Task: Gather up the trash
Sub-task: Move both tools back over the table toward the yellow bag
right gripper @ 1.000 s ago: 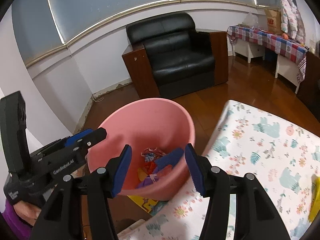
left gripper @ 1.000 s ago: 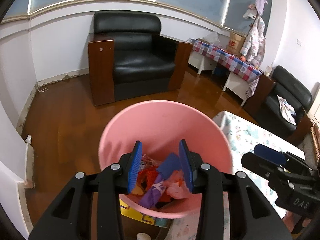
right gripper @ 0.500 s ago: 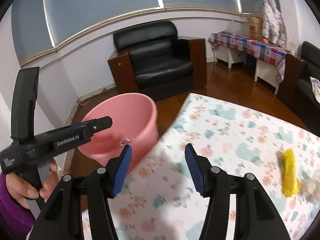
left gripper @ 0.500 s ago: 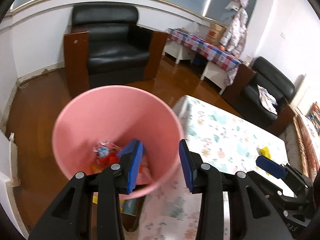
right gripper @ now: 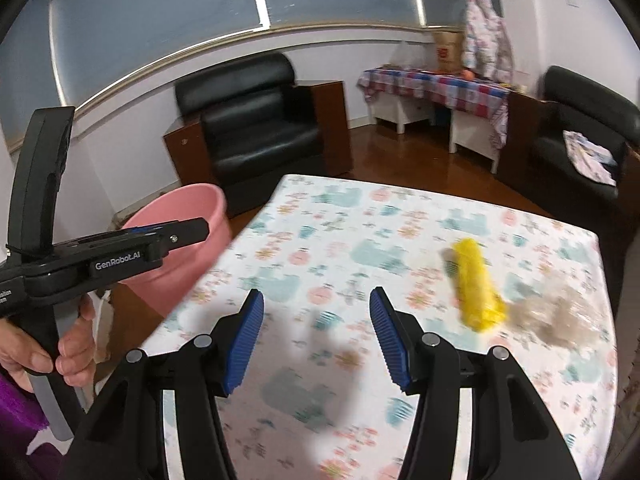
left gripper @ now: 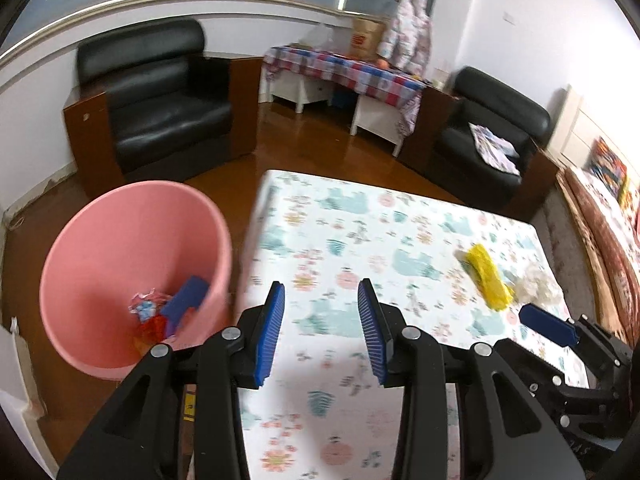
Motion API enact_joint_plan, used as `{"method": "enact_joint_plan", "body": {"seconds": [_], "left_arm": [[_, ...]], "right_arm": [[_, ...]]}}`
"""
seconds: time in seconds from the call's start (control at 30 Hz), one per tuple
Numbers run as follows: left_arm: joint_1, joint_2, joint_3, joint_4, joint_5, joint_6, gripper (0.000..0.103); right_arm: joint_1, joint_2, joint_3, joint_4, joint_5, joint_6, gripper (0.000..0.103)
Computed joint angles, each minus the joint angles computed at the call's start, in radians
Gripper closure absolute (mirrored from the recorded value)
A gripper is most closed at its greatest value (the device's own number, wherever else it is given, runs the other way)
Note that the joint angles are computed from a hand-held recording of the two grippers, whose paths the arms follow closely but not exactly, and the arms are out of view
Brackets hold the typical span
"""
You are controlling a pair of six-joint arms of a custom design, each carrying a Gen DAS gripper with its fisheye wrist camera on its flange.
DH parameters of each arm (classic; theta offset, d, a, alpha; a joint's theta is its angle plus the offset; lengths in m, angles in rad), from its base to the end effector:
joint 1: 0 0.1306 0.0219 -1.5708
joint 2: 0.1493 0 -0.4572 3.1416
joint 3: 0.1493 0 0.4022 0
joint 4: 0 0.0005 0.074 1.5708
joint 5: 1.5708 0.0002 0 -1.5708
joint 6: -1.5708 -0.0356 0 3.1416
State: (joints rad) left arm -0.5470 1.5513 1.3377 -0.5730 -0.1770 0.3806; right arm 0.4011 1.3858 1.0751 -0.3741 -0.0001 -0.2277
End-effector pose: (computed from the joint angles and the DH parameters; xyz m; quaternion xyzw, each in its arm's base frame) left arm 0.4736 -0.2817 0.4214 0.0428 0.9201 -0.0972 0.3770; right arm 0.4359 0.1843 0.3951 -0.0782 0.9001 0.1326 0.4076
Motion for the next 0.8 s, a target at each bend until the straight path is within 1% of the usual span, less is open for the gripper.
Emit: {"method": "enact_joint_plan", "body": {"seconds": [0.27, 0.43, 0.53, 0.63, 0.8], "left_arm": [[-0.071, 0.058, 0.058, 0.012, 0.061, -0.042, 0.065], [-0.115, 0.114, 0.12, 0.001, 0.108, -0.09, 0.065], [-0.135, 0.159, 0.167, -0.012, 0.142, -0.101, 0.065], [-0.157, 0.212, 0.223, -0.046, 0.169, -0.101, 0.065], [-0.182, 0.281, 0.297, -0.091, 0.176, -0.101, 0.065]], "right_arm": [[-0.114, -0.089, -0.085, -0.006, 0.031, -0.028, 0.048], [-0.177, -0.109, -0.116, -0.001, 0.045, -0.042, 0.048], [-0.221, -0.117, -0.131, 0.005, 0.039, -0.05, 0.048], [-0.254, -0.122, -0.144, 0.011, 0.036, -0.057, 0.048], [-0.298, -0.121, -0.157, 0.017, 0.022, -0.06, 0.048]]}}
